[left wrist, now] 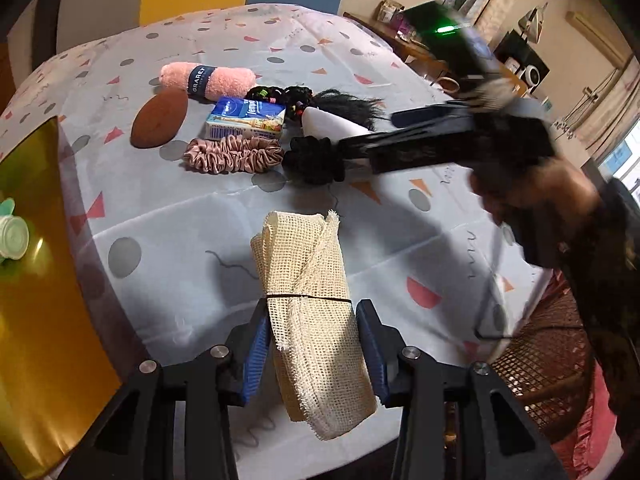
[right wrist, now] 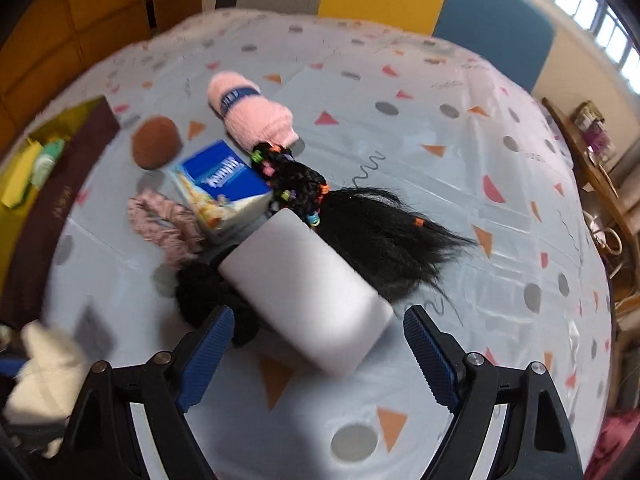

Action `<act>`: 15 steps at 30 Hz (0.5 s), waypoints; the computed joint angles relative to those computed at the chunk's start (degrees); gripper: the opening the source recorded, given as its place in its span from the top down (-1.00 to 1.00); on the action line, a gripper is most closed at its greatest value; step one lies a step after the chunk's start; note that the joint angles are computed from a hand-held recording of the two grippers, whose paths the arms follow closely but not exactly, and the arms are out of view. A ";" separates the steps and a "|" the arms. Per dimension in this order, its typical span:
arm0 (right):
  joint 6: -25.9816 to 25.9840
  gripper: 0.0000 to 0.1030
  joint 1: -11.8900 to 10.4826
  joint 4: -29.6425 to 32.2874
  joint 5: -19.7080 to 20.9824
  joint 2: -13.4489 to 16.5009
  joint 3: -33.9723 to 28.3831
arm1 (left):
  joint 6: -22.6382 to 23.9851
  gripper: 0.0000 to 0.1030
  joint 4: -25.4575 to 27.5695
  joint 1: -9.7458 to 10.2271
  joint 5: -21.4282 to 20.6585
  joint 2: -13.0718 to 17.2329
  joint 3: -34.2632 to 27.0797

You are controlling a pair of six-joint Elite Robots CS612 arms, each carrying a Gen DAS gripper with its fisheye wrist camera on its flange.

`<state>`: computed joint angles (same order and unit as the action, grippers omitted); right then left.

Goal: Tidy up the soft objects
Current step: 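Lift the mesh bundle with the left gripper while the right gripper approaches the white foam block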

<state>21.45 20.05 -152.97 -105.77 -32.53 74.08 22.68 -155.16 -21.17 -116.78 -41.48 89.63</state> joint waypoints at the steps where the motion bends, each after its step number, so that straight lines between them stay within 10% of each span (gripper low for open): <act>1: -0.81 -0.71 -0.49 0.22 1.83 0.21 -0.24 | -0.08 0.17 0.13 0.15 -0.53 -0.09 0.12; 15: 4.74 -0.47 -1.01 -2.74 11.40 -3.24 5.44 | -0.98 0.17 0.76 1.38 -5.06 -1.16 1.01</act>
